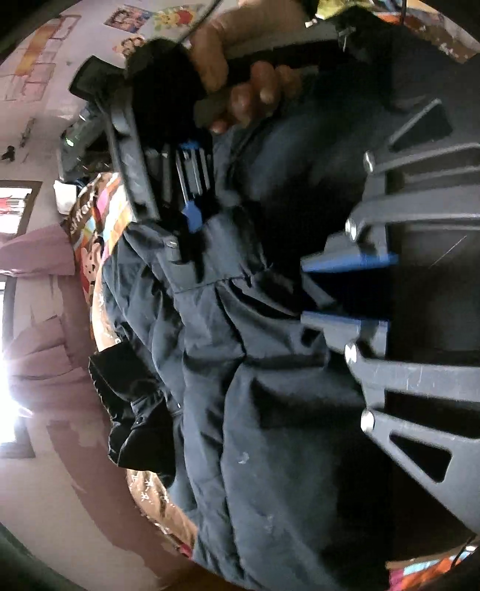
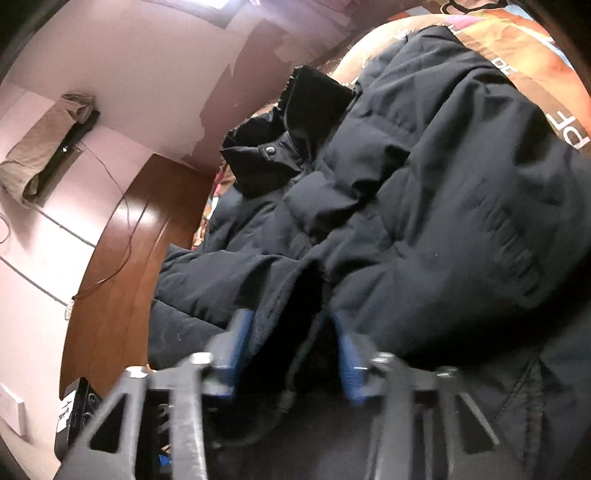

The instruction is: Fold large clothes

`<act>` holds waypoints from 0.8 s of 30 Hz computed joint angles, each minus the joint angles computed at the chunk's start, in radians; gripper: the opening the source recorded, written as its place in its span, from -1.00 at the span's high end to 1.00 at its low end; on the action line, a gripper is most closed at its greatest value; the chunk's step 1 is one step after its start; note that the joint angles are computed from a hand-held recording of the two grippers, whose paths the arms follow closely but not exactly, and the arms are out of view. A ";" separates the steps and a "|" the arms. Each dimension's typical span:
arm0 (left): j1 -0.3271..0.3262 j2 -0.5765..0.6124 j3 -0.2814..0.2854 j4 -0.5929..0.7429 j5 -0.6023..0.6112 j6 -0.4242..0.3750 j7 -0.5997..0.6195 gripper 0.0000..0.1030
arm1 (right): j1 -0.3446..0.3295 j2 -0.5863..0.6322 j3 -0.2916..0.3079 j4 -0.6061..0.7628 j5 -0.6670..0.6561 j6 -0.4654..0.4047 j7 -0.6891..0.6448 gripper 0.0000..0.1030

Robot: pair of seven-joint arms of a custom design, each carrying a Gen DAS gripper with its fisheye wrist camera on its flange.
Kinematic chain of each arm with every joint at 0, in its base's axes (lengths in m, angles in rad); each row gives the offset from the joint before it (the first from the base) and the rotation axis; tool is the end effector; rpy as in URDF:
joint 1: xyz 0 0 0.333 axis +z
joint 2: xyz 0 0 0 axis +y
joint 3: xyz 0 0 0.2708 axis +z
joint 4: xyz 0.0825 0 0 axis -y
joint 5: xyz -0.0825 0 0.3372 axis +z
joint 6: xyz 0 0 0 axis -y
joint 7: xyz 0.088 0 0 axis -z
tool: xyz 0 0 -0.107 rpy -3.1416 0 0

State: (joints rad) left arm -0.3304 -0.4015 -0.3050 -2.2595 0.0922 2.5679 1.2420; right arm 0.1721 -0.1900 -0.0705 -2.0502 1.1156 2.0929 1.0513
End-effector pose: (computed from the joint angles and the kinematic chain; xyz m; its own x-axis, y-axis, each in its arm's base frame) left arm 0.3576 -0.2865 0.5648 -0.3789 -0.9254 0.0077 -0.7014 0.2817 -0.6547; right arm 0.4880 0.0917 0.5401 0.2804 -0.5680 -0.7738 -0.9162 0.0822 -0.3923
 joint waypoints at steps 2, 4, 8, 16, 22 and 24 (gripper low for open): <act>0.004 -0.043 -0.001 -0.036 0.002 0.040 -0.022 0.05 | 0.002 0.000 0.009 0.000 -0.024 0.013 0.015 0.83; 0.012 -0.089 -0.004 -0.066 0.009 0.077 -0.044 -0.09 | 0.005 -0.010 0.014 -0.012 -0.037 0.035 0.021 0.88; 0.057 -0.195 -0.007 -0.126 0.026 0.137 -0.121 -0.22 | 0.014 -0.066 0.013 -0.055 -0.032 0.117 -0.025 0.90; 0.229 -0.351 -0.043 -0.171 0.105 0.067 -0.307 -0.24 | 0.027 -0.203 -0.019 -0.119 -0.126 0.344 -0.096 0.90; 0.302 -0.344 -0.023 -0.146 0.177 -0.050 -0.361 -0.24 | 0.038 -0.195 -0.035 -0.124 -0.206 0.435 -0.036 0.90; 0.310 -0.326 -0.013 -0.143 0.181 -0.077 -0.380 -0.24 | 0.045 -0.186 -0.020 -0.133 -0.246 0.479 -0.014 0.90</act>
State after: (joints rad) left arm -0.0204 -0.7279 -0.3183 -2.4021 0.2729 2.4914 0.8625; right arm 0.2172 -0.3759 -0.0906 -2.1830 0.8692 2.5717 1.0371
